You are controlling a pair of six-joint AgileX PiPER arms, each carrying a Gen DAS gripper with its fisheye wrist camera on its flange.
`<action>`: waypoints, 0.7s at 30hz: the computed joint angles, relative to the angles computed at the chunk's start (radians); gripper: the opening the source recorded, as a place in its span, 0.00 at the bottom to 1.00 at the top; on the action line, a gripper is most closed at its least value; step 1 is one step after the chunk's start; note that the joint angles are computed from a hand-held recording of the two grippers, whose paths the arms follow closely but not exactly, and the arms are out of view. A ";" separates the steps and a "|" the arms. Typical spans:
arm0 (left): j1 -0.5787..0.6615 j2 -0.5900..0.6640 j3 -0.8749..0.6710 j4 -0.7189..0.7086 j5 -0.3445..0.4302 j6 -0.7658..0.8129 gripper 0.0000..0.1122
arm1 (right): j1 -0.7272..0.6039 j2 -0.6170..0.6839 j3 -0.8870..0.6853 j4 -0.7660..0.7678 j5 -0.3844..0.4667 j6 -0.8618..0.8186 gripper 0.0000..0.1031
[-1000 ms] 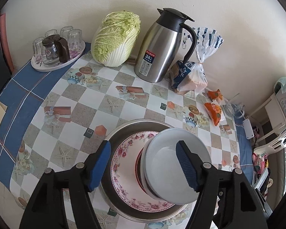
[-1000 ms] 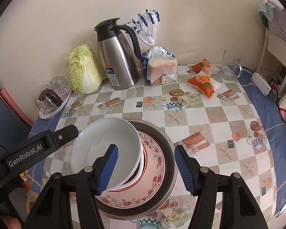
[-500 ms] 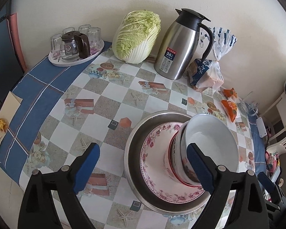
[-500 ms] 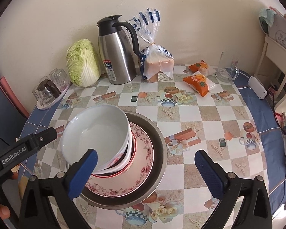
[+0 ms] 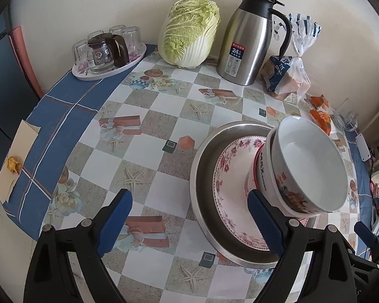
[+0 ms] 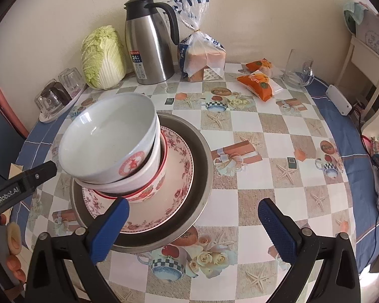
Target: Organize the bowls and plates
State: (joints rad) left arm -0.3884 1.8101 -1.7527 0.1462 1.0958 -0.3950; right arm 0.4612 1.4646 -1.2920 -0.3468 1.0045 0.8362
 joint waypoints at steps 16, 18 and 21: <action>-0.008 0.017 0.048 0.009 0.008 0.016 0.83 | -0.014 -0.007 0.061 0.020 -0.014 -0.001 1.00; -0.009 0.024 0.045 0.000 0.013 0.027 0.83 | -0.017 -0.005 0.062 0.023 -0.016 -0.004 1.00; -0.014 0.035 0.041 0.007 0.020 0.034 0.83 | -0.024 0.000 0.062 0.031 -0.020 -0.014 1.00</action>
